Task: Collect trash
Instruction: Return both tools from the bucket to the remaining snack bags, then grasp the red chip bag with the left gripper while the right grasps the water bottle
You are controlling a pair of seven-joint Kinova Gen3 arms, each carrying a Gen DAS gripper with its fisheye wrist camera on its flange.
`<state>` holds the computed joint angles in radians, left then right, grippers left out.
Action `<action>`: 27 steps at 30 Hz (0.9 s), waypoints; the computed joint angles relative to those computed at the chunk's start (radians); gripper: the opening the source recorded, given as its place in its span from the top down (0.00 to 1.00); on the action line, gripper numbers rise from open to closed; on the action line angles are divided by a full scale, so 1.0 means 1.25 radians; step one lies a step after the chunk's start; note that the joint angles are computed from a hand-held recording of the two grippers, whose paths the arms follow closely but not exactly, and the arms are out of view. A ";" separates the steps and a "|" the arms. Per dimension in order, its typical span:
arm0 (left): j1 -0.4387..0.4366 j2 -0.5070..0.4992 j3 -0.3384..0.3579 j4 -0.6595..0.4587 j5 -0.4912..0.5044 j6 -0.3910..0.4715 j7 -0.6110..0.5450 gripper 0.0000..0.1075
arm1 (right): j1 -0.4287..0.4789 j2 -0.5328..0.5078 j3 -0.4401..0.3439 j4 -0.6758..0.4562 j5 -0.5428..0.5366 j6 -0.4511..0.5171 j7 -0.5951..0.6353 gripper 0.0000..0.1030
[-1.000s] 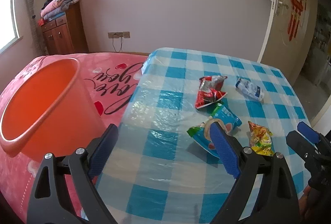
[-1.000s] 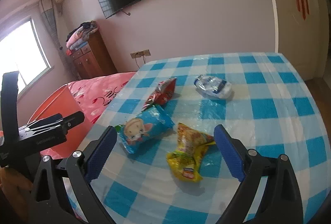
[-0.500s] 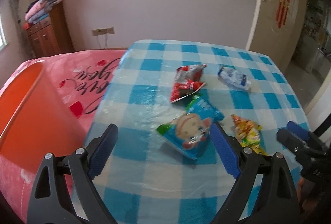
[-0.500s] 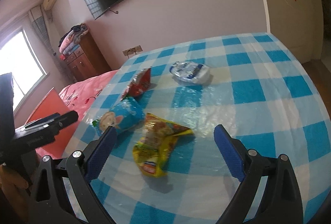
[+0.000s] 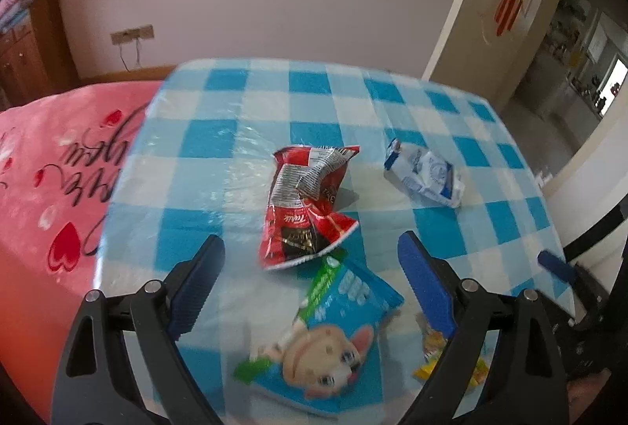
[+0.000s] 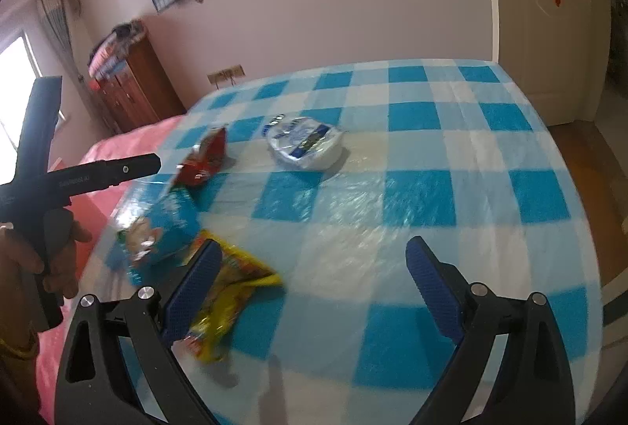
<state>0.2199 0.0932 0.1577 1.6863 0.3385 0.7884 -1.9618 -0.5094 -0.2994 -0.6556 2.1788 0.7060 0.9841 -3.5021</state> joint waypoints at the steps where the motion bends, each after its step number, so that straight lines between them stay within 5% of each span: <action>1: 0.003 0.016 0.001 -0.012 -0.007 0.002 0.006 0.16 | -0.001 -0.001 0.026 0.001 -0.003 -0.013 0.026 0.09; 10: 0.017 0.121 0.013 -0.102 -0.038 0.048 0.024 0.17 | 0.058 0.038 0.155 -0.009 0.006 -0.149 0.229 0.09; 27: 0.070 0.169 0.011 -0.135 -0.137 0.022 0.102 0.42 | 0.072 0.159 0.281 -0.067 0.002 -0.245 0.442 0.09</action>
<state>0.3072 0.3050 0.1715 1.5176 0.1673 0.8158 -1.8345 -0.4195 -0.1005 -0.3041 2.0949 0.7089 0.6783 -2.9499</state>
